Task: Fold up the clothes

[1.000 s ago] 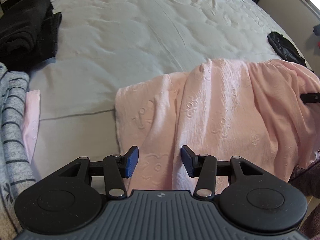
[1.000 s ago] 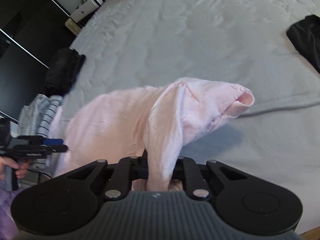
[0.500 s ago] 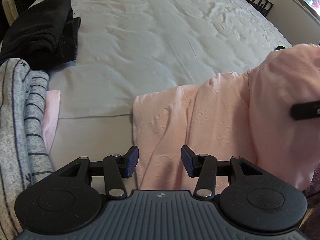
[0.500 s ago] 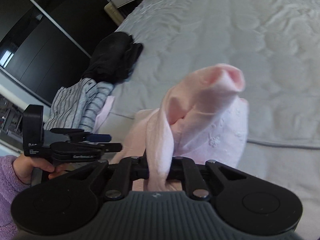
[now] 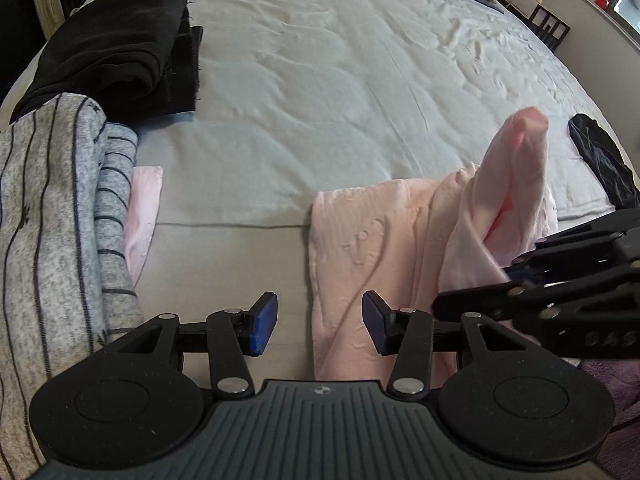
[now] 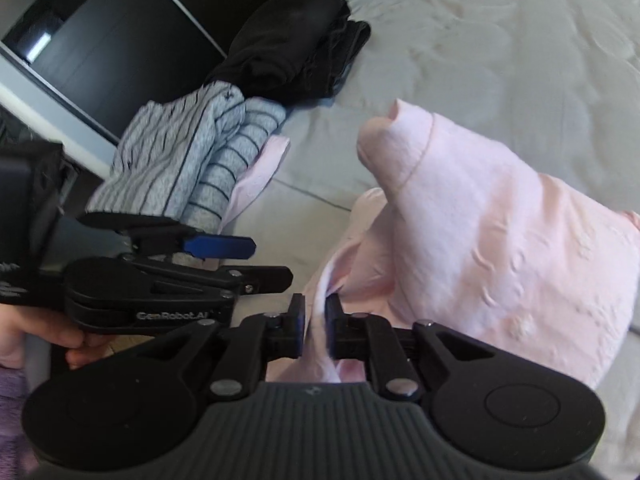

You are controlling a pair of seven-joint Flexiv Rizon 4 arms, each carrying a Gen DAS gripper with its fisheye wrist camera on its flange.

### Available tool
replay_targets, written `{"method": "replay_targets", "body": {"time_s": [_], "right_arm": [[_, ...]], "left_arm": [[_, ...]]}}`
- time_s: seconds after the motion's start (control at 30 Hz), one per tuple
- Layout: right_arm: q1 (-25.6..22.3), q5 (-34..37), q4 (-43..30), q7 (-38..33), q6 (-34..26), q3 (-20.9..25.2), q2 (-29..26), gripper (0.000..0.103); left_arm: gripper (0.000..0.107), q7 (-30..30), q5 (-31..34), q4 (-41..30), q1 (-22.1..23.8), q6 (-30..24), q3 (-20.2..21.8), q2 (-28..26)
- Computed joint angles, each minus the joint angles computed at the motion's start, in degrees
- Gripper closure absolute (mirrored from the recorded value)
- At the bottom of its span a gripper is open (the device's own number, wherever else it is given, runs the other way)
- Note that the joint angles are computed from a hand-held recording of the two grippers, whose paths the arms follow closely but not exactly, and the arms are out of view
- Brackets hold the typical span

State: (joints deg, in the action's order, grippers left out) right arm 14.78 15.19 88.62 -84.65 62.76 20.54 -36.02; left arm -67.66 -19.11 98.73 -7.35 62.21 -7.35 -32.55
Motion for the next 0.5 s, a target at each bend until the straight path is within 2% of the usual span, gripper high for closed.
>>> {"method": "replay_targets", "body": {"time_s": [0.03,0.07,0.1,0.17,0.33,0.5], "right_arm": [[0.2,-0.3,-0.1,-0.1,0.0,-0.2,-0.1,0.084],[0.2,-0.3,0.1,-0.2,0.0,-0.1,0.1,0.078],[0.1,-0.3,0.2,-0.4,0.1,-0.1,0.3,0.061],[0.4,-0.8,1.4,-0.7,1.5,-0.5,1.2,0.048],[0.3,-2.0,5.4,-1.9,4.6,-0.8,4.6,0.047],[1.0,-4.8,11.3,-0.1,6.7,-2.8,9.4,0.038]], "left_arm": [[0.062,0.3,-0.3,0.2,0.3,0.2,-0.2,0.1],[0.062,0.6,-0.5,0.4,0.5,0.3,-0.5,0.2],[0.062,1.0,-0.8,0.7,0.7,0.5,-0.7,0.3],[0.062,1.7,-1.4,1.1,1.0,0.7,-1.1,0.6],[0.062,4.0,-3.5,2.5,1.6,2.2,-2.6,1.8],[0.062,9.3,-8.4,4.6,3.0,5.7,-6.5,3.0]]}}
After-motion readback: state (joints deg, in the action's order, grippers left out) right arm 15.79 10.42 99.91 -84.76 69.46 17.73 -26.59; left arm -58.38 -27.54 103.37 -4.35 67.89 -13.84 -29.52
